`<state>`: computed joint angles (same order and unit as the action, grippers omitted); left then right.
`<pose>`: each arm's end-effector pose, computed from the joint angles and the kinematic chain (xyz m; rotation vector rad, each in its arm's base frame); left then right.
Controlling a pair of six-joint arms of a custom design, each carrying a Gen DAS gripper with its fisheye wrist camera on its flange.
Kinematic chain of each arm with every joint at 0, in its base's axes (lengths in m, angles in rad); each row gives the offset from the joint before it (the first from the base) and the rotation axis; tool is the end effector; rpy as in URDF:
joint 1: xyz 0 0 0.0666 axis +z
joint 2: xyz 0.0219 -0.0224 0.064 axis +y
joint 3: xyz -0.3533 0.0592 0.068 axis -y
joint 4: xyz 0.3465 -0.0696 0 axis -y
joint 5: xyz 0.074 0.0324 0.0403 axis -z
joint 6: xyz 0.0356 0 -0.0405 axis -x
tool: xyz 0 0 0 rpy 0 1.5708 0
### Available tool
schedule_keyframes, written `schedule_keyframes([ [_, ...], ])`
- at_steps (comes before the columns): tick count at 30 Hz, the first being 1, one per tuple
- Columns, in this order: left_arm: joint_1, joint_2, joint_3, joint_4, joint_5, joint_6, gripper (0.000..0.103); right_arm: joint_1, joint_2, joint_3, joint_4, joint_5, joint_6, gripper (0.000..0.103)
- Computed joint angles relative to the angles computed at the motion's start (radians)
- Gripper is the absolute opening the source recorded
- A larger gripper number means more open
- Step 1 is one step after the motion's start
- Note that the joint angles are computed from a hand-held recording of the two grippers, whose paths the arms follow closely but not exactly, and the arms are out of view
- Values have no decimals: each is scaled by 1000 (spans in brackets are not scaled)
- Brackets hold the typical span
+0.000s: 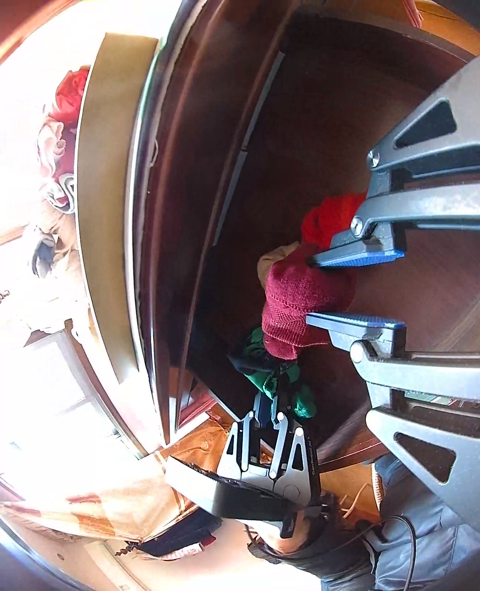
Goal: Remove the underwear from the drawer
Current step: 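Lift both items out of the drawer and carry them over the tray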
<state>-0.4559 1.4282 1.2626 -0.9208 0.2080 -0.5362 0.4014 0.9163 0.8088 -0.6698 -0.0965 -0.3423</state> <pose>0.3838 -0.1968 0.3365 1.3161 2.2888 -0.2491 0.2594 0.1134 0.3382 -0.1191 2.3914 0.4721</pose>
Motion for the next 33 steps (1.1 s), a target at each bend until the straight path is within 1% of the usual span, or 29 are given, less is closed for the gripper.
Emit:
schedule_keyframes([
  [3,46,-30,-20,13,49,-2,12,-3,-15,-6,5,12,-3,25],
  [7,77,-58,-29,25,92,22,11,6,-40,-18,11,41,-7,25],
  [10,101,-86,-53,53,120,39,11,12,-51,-23,17,58,-4,25],
  [14,145,-80,-26,53,175,36,11,22,-75,-32,19,75,1,25],
  [21,186,-119,-56,102,235,70,11,46,-115,-55,34,117,4,25],
  [25,207,-138,-71,134,249,97,11,57,-121,-60,43,135,4,25],
  [27,199,-153,-94,171,240,122,11,63,-122,-61,52,145,6,25],
  [33,206,-194,-129,221,242,141,11,78,-134,-74,75,171,12,25],
])
